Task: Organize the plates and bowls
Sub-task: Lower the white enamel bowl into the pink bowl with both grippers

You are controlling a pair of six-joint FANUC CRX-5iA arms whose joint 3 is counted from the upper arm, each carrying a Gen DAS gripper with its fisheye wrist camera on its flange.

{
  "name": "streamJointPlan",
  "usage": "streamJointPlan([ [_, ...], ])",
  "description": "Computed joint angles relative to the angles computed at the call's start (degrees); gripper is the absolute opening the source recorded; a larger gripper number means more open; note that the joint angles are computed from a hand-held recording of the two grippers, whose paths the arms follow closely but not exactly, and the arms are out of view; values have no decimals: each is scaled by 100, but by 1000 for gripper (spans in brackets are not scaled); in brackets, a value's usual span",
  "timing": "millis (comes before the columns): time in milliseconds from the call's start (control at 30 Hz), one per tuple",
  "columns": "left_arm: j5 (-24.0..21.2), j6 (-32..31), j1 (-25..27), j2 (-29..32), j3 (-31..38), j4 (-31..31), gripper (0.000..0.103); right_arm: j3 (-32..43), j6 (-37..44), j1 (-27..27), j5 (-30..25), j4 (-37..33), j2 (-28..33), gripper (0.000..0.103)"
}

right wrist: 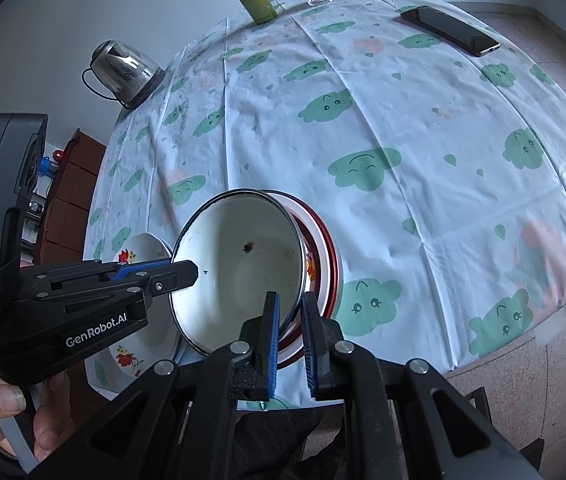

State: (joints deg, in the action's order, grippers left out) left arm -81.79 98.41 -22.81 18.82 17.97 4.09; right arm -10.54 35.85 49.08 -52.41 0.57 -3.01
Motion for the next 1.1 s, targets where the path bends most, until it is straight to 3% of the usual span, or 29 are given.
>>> streamJointPlan([
  [700,-12,28,-12,26,33,-30,9,-49,177,-68,155,-163,-1,14],
  [1100,51,53,53,-4,-56,113,10,-15,268,33,42,121,49,14],
])
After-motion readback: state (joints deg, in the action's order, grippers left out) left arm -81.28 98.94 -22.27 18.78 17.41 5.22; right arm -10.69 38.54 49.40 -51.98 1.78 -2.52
